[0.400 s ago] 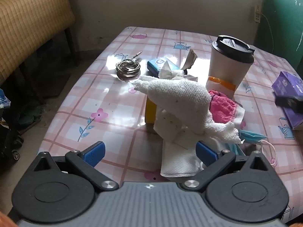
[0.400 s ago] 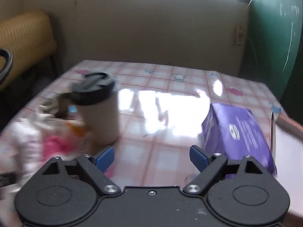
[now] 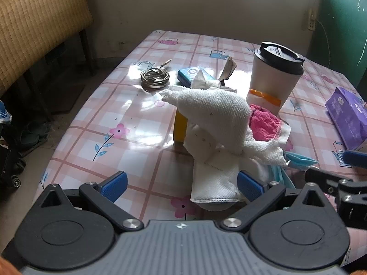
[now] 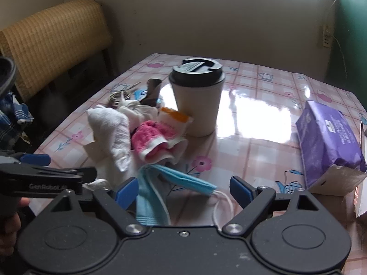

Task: Organize soft objects
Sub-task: 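Move the left gripper toward the white towel on the pile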

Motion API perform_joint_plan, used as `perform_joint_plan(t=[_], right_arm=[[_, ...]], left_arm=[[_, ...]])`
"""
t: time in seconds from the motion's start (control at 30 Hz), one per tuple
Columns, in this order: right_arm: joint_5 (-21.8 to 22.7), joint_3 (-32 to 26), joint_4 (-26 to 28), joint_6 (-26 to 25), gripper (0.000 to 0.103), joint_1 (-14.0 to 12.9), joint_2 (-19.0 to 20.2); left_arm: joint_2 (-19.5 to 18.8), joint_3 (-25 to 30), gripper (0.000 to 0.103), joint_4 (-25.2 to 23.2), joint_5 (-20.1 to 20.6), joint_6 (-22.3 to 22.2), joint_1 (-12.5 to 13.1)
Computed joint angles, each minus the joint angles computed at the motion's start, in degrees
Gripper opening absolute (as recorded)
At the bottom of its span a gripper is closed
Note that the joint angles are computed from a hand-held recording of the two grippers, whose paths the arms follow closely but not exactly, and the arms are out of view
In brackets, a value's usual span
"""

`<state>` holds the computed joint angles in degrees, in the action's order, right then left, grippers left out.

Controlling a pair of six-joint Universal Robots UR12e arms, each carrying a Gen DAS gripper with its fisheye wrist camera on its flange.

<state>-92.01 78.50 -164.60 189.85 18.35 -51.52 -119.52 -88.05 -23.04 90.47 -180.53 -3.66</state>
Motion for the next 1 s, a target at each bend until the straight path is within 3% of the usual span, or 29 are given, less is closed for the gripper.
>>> perform_joint_plan(t=[0.6,1.0], right_arm=[[1.2,1.7,-0.5,1.1,0.101,0.0,-0.7],[2.5,2.8,-1.8,1.8,0.101,-0.3,-1.2]], left_arm=[[0.5,-2.1,0.103,1.8,0.9,1.1,0.2],[1.0,-3.7,0.103,4.8,-3.9,-0.8,1.3]])
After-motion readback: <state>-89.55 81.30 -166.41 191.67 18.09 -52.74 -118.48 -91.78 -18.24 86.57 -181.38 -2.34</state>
